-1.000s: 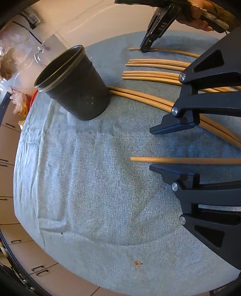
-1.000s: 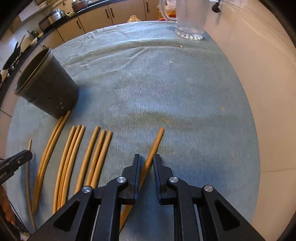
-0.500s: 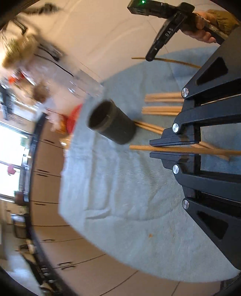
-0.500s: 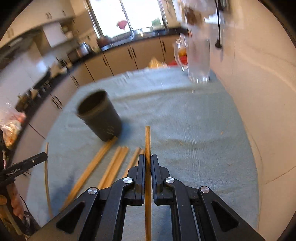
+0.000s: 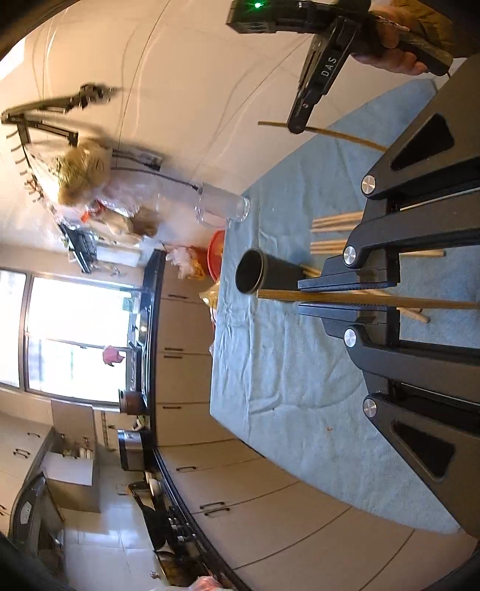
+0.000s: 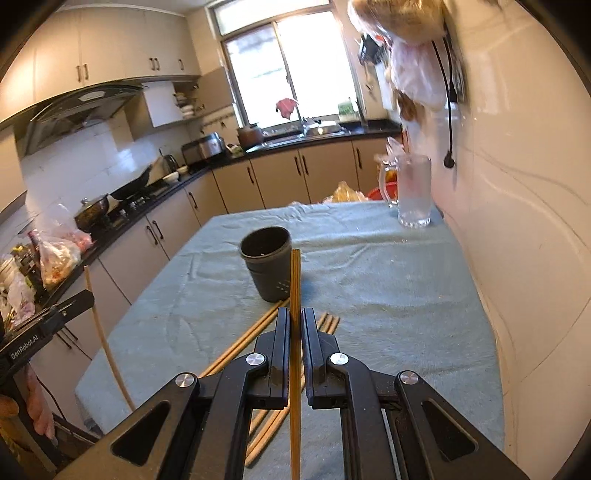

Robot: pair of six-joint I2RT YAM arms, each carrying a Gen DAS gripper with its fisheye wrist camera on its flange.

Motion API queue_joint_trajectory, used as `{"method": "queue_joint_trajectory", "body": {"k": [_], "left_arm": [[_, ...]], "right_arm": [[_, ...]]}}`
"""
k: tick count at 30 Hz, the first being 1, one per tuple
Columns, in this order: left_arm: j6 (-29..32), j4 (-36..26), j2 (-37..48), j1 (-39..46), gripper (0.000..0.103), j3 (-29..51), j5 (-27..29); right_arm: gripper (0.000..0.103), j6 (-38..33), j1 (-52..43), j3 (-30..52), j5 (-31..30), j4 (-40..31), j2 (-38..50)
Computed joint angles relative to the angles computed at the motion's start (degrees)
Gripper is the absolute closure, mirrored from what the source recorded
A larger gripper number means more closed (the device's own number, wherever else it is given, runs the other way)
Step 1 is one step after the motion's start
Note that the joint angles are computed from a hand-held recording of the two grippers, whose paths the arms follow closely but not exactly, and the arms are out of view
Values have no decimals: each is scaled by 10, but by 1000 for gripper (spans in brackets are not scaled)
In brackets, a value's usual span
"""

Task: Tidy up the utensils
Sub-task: 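Lift the chopsticks upright with both tools and carry them toward the black holder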

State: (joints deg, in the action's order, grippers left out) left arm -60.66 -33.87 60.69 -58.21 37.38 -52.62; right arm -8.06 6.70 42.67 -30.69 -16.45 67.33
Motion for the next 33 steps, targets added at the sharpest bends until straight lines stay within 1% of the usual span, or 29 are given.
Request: {"method": "queue_joint_trajectory", "body": {"k": [2,5,12,15,17,19,20,22,23,24,27,30,33], "left_arm": [[-15,-3,4,-19,98,-2,-13],[-42,-26,7,-43,98,3,-32],[-115,-99,5,-99,98,26,-65],[-106,-108,-7,-105,98,39,-72],[-77,-99,-22,-97,98,45,-76],[-25,-66,-46,-70,98,44,-64],[-1,-50,-55,-53,98,43,-54],[73,7,-77,6,98,41,-11],[96,25,-78,27,98,43,3],[135,55,-76,57,98,47,20],[220,120,-48,131,98,71,65],[277,175,-15,201,98,100,128],[311,214,25,259,98,137,183]], "right_arm": [[97,-5,-5,-11,-9,-7,-24],[97,-13,-7,-22,-14,-17,-54],[97,-21,-19,-23,-39,-41,-92],[97,-16,-21,-15,-47,-43,-93],[97,-10,-20,-5,-50,-41,-86],[97,4,-17,11,-51,-31,-69],[97,11,-15,20,-51,-25,-59],[97,29,-8,39,-48,-7,-34],[97,38,-5,47,-46,4,-22],[97,53,0,61,-42,18,-6],[97,104,14,104,-42,57,44],[97,147,35,151,-22,100,92],[97,184,57,202,4,138,143]]}}
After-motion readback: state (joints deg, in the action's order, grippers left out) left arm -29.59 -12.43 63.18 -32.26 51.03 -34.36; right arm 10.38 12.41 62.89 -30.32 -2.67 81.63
